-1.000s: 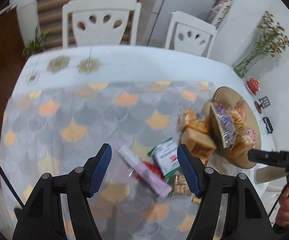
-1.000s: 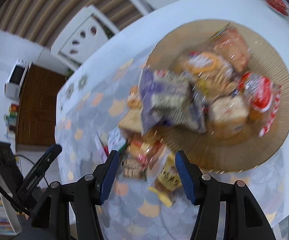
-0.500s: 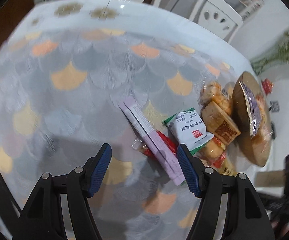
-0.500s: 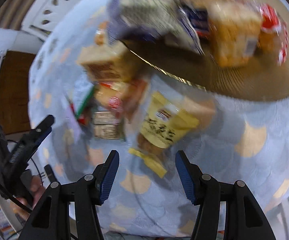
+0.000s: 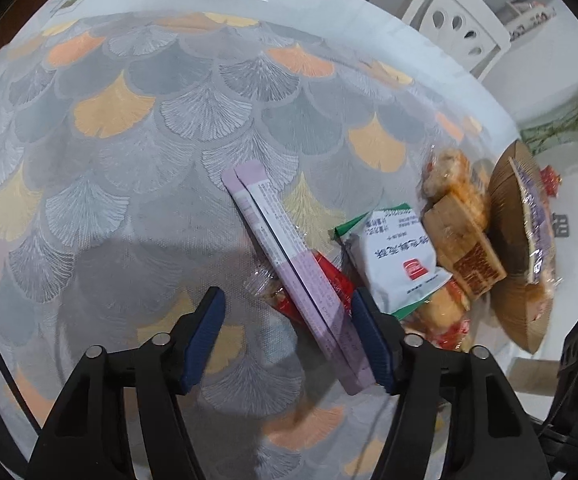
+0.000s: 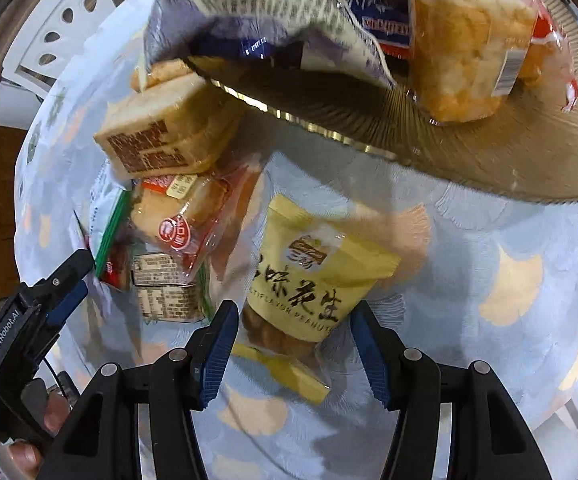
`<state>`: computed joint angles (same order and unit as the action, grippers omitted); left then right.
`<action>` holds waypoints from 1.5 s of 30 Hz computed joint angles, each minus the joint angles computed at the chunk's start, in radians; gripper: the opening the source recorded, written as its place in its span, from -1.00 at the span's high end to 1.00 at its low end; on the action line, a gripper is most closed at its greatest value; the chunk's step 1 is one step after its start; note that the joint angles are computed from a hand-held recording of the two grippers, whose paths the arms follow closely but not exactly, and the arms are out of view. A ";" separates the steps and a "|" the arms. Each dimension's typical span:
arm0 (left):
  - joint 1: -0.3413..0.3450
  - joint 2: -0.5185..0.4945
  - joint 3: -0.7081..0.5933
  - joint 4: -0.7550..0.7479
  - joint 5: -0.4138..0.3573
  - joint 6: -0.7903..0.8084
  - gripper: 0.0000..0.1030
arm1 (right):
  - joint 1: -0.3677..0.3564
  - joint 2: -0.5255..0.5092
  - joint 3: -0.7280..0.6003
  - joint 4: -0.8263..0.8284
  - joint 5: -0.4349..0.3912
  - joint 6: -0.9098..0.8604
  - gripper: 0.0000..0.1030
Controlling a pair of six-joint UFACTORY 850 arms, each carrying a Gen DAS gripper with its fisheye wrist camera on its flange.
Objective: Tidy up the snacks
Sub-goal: 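Grasp the purple-white stick pack with the left gripper while the right gripper grasps the yellow peanut bag, then carry the stick pack and peanut bag over the amber plate and open both grippers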
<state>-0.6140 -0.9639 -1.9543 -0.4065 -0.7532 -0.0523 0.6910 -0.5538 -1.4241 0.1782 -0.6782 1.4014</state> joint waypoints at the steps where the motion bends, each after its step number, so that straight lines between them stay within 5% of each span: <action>1: -0.003 0.000 0.000 0.022 0.004 -0.005 -0.09 | 0.003 -0.002 0.000 -0.016 0.003 0.014 -0.09; 5: 0.005 0.007 0.008 0.036 0.008 0.019 0.28 | 0.011 -0.013 -0.015 -0.057 -0.011 0.003 -0.09; 16: 0.057 0.046 0.071 0.030 0.033 0.036 0.30 | 0.029 0.013 0.016 -0.042 -0.028 -0.113 -0.01; 26: 0.007 -0.004 -0.013 0.166 0.005 0.030 0.29 | 0.037 -0.083 -0.100 -0.099 -0.119 -0.113 -0.02; 29: 0.000 0.000 -0.003 0.228 0.022 0.007 0.64 | 0.047 -0.097 -0.124 -0.129 -0.134 -0.100 0.00; 31: -0.002 0.015 0.022 0.237 0.043 0.032 0.65 | 0.053 -0.101 -0.132 -0.138 -0.136 -0.087 0.06; 45: 0.051 0.114 0.180 0.028 0.092 0.147 0.66 | 0.023 0.007 0.014 -0.028 -0.019 -0.178 0.18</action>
<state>-0.5633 -0.8496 -1.7747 -0.3781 -0.6616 0.0943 0.7138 -0.5465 -1.4102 0.1505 -0.6972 1.2236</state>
